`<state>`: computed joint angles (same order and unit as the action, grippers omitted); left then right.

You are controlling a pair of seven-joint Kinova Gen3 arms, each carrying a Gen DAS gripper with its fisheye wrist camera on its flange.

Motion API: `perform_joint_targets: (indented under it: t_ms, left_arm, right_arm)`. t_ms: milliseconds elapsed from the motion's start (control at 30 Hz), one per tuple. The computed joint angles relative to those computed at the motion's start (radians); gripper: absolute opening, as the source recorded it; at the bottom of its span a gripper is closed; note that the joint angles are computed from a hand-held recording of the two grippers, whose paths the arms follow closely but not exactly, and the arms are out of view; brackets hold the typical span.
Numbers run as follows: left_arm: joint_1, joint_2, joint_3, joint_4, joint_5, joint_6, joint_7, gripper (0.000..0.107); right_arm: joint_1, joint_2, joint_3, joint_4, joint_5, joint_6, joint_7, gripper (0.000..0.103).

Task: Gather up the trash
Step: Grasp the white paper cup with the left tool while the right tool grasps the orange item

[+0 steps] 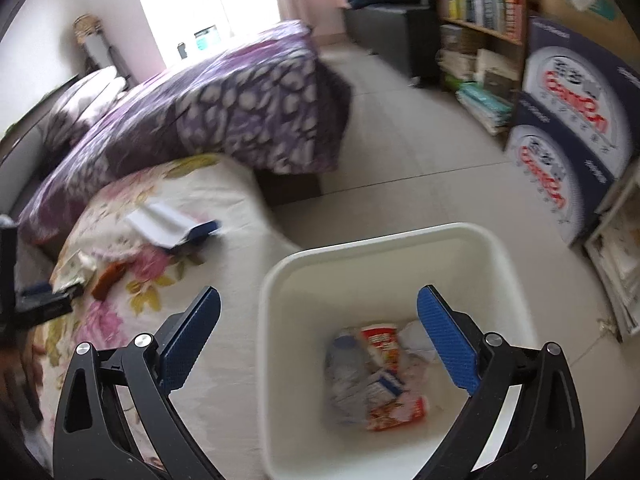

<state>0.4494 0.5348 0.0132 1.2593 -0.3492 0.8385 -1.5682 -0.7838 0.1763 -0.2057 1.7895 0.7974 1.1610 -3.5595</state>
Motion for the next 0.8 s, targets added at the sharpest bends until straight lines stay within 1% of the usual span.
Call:
perform_joint_targets:
  t_ms: [33, 67, 100, 167, 200, 233, 300, 333, 400, 433, 467, 500, 533, 567, 600, 633, 667, 733, 767, 800]
  left_arm:
    - [-0.019, 0.012, 0.021, -0.006, -0.033, -0.007, -0.041, 0.085]
    - [-0.053, 0.025, 0.061, -0.021, -0.052, 0.001, -0.081, 0.088]
    - [-0.087, 0.047, 0.107, -0.045, -0.078, 0.026, -0.122, 0.088]
    - [-0.153, 0.09, 0.2, -0.094, -0.141, 0.062, -0.203, 0.088]
    - [-0.177, 0.116, 0.233, -0.125, -0.156, 0.083, -0.244, 0.088]
    - [-0.195, 0.143, 0.254, -0.163, -0.155, 0.108, -0.285, 0.088]
    - [-0.209, 0.181, 0.257, -0.226, -0.118, 0.143, -0.366, 0.088]
    - [-0.214, 0.202, 0.256, -0.261, -0.096, 0.165, -0.407, 0.088]
    - [-0.224, 0.226, 0.238, -0.304, -0.027, 0.18, -0.488, 0.09]
    - [-0.247, 0.239, 0.253, -0.332, 0.014, 0.199, -0.525, 0.089]
    - [-0.257, 0.248, 0.251, -0.356, 0.054, 0.221, -0.55, 0.088]
    - [-0.285, 0.254, 0.266, -0.366, 0.095, 0.231, -0.575, 0.085]
    - [-0.3, 0.25, 0.263, -0.358, 0.136, 0.225, -0.603, 0.078]
    - [-0.321, 0.238, 0.262, -0.332, 0.176, 0.205, -0.628, 0.067]
    - [-0.328, 0.222, 0.243, -0.303, 0.217, 0.179, -0.645, 0.06]
    - [-0.344, 0.201, 0.23, -0.262, 0.258, 0.145, -0.656, 0.043]
    - [-0.369, 0.181, 0.23, -0.223, 0.298, 0.116, -0.669, 0.032]
    - [-0.431, 0.157, 0.257, -0.174, 0.38, 0.094, -0.692, 0.028]
    - [-0.466, 0.142, 0.271, -0.137, 0.42, 0.071, -0.701, 0.027]
    - [-0.482, 0.129, 0.272, -0.105, 0.448, 0.044, -0.713, 0.027]
  right_arm:
    - [-0.009, 0.006, 0.015, -0.005, -0.001, -0.022, 0.015, 0.095]
    - [-0.003, 0.012, 0.02, -0.008, -0.001, -0.061, 0.036, 0.095]
    - [0.02, 0.025, 0.007, -0.02, 0.001, -0.101, 0.064, 0.095]
    - [0.041, 0.04, 0.009, -0.032, -0.006, -0.183, 0.104, 0.095]
    - [0.055, 0.045, 0.007, -0.032, -0.006, -0.223, 0.119, 0.095]
    - [0.084, 0.06, -0.014, -0.048, -0.01, -0.264, 0.151, 0.095]
    - [0.099, 0.086, -0.005, -0.071, -0.026, -0.345, 0.221, 0.095]
    - [0.112, 0.115, -0.012, -0.1, -0.024, -0.386, 0.258, 0.095]
    - [0.11, 0.16, 0.017, -0.15, -0.053, -0.451, 0.317, 0.095]
    - [0.092, 0.176, 0.052, -0.172, -0.088, -0.471, 0.352, 0.095]
    - [0.086, 0.204, 0.069, -0.211, -0.117, -0.475, 0.384, 0.095]
    - [0.088, 0.231, 0.071, -0.254, -0.145, -0.464, 0.414, 0.095]
    - [0.092, 0.265, 0.073, -0.301, -0.167, -0.465, 0.442, 0.095]
    - [0.089, 0.294, 0.08, -0.347, -0.188, -0.452, 0.468, 0.095]
    - [0.078, 0.327, 0.097, -0.393, -0.206, -0.446, 0.49, 0.095]
    - [0.071, 0.354, 0.106, -0.44, -0.231, -0.424, 0.513, 0.095]
    - [0.072, 0.369, 0.102, -0.469, -0.24, -0.401, 0.523, 0.095]
    - [0.05, 0.416, 0.129, -0.545, -0.264, -0.359, 0.534, 0.095]
    - [0.035, 0.447, 0.152, -0.591, -0.279, -0.334, 0.526, 0.095]
    - [0.024, 0.47, 0.17, -0.63, -0.293, -0.311, 0.517, 0.095]
